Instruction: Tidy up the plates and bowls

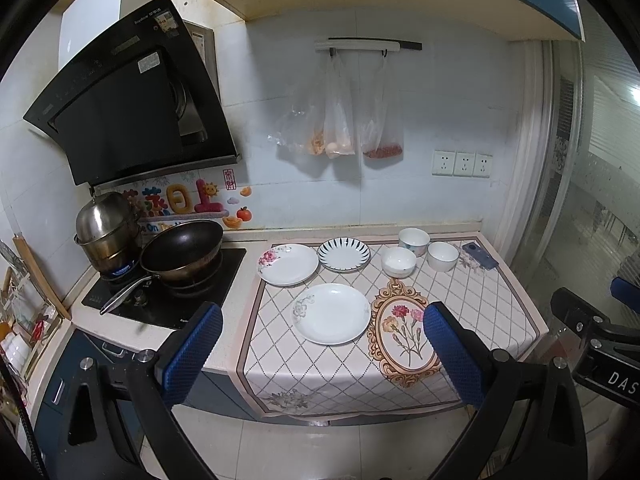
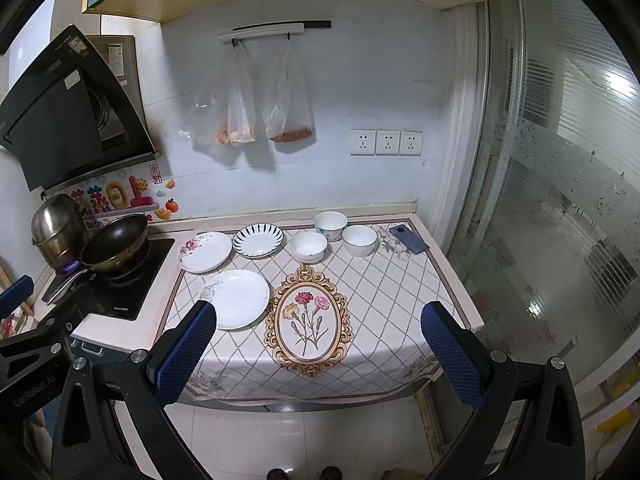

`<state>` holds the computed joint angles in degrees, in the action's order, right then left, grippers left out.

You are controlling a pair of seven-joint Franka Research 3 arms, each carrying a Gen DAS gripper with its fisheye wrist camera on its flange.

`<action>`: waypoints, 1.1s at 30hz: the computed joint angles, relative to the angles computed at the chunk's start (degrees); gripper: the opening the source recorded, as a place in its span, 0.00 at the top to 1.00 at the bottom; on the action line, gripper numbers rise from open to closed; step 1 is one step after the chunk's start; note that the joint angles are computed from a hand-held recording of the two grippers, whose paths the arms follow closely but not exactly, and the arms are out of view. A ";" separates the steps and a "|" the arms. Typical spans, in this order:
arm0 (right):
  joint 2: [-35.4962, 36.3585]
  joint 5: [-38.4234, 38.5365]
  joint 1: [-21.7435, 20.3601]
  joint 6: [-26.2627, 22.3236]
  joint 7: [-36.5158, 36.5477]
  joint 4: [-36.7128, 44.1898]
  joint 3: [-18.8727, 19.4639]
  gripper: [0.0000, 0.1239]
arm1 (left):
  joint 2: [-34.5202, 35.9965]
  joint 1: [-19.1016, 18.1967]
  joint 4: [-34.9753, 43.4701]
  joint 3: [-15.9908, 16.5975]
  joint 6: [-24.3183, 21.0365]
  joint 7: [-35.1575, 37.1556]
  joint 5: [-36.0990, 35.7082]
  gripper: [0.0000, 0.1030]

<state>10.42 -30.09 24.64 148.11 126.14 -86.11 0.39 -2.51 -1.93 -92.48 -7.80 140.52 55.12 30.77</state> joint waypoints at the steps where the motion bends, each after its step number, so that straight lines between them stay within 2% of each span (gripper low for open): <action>1: -0.05 -0.11 0.04 0.04 0.06 -0.09 -0.01 0.17 | -0.16 0.03 -0.21 0.05 0.18 0.04 -0.06 0.00; 19: 0.02 -1.55 0.41 0.15 1.45 0.07 -0.07 0.17 | -0.06 0.16 -0.10 0.11 0.45 0.20 -0.33 0.00; 25: 0.88 -0.51 0.50 -0.76 1.17 1.30 0.00 0.17 | 1.33 0.34 1.54 0.53 0.10 2.15 -2.66 0.00; 28: 2.42 1.43 0.44 -1.27 0.82 3.07 -0.02 0.17 | 2.63 0.74 2.31 1.04 0.31 3.37 -4.89 0.00; 31: 5.10 0.27 0.93 2.17 0.90 4.06 -1.34 0.17 | 5.05 1.14 3.42 1.53 0.86 3.48 -5.58 0.00; 33: 9.15 0.31 1.57 -0.73 -0.83 8.02 -2.18 0.17 | 8.52 1.43 6.03 1.93 0.34 3.65 -6.18 0.00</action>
